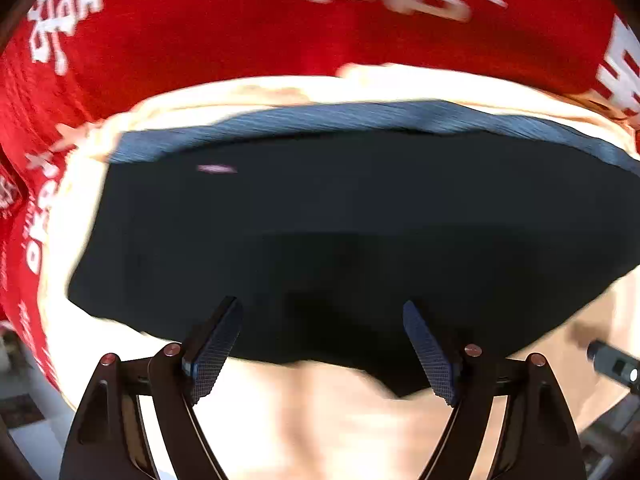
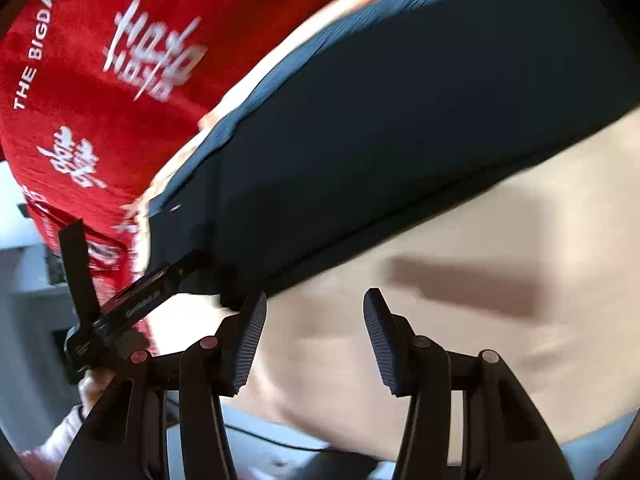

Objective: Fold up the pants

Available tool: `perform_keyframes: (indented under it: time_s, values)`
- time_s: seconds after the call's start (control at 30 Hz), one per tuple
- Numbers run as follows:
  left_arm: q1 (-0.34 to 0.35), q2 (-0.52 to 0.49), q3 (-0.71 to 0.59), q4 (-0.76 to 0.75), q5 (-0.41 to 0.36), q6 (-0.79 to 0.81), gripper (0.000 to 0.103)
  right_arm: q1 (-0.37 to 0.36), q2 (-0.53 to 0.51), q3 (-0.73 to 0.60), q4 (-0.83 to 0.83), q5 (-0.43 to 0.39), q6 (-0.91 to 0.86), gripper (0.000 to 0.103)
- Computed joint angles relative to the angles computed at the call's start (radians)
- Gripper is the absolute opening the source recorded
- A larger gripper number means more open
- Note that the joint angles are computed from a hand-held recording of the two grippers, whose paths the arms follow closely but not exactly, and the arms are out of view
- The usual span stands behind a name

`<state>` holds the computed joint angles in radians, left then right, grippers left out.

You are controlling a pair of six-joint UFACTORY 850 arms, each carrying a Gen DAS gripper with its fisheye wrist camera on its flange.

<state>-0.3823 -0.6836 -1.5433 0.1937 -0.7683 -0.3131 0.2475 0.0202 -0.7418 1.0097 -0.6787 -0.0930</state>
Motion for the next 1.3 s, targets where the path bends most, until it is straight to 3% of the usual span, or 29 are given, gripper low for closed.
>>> perform_keyframes:
  time_s: [0.1, 0.3, 0.4, 0.63, 0.67, 0.7, 0.73, 0.87, 1.0, 1.1, 1.17, 1.3]
  values:
    - [0.069, -0.009, 0.005, 0.121, 0.028, -0.004, 0.084, 0.103, -0.055, -0.011, 0.194, 0.061, -0.075, 0.055]
    - [0.172, -0.048, -0.014, 0.001, 0.023, 0.059, 0.084, 0.200, -0.141, -0.050, 0.366, 0.134, -0.164, 0.055]
    - [0.168, -0.031, 0.017, 0.000, 0.073, 0.098, 0.084, 0.221, -0.159, -0.062, 0.449, 0.165, -0.215, 0.055]
    - [0.118, -0.032, -0.002, -0.091, 0.097, 0.172, 0.084, 0.225, -0.200, -0.083, 0.515, 0.202, -0.246, 0.054]
    - [0.107, -0.036, -0.004, -0.066, 0.099, 0.169, 0.084, 0.215, -0.208, -0.088, 0.514, 0.184, -0.226, 0.047]
    - [0.094, -0.038, -0.002, -0.026, 0.101, 0.158, 0.084, 0.209, -0.216, -0.102, 0.472, 0.173, -0.172, 0.033]
    - [0.079, -0.035, 0.010, 0.035, 0.105, 0.141, 0.084, 0.210, -0.217, -0.121, 0.388, 0.179, -0.106, 0.008]
    - [0.069, -0.002, 0.087, 0.104, 0.110, 0.129, 0.084, 0.243, -0.173, -0.114, 0.207, 0.219, 0.035, 0.008]
    - [0.046, 0.067, 0.211, 0.225, 0.196, 0.093, 0.085, 0.264, -0.155, -0.038, 0.336, 0.228, -0.011, 0.008]
    - [0.043, 0.072, 0.208, 0.208, 0.164, 0.095, 0.085, 0.245, -0.140, -0.043, 0.323, 0.190, -0.036, 0.014]
    - [0.056, 0.060, 0.165, 0.128, 0.115, 0.123, 0.085, 0.228, -0.130, -0.066, 0.176, 0.151, 0.055, 0.023]
    - [0.106, 0.064, 0.099, 0.003, 0.107, 0.177, 0.084, 0.193, -0.081, -0.129, -0.192, 0.120, 0.230, 0.023]
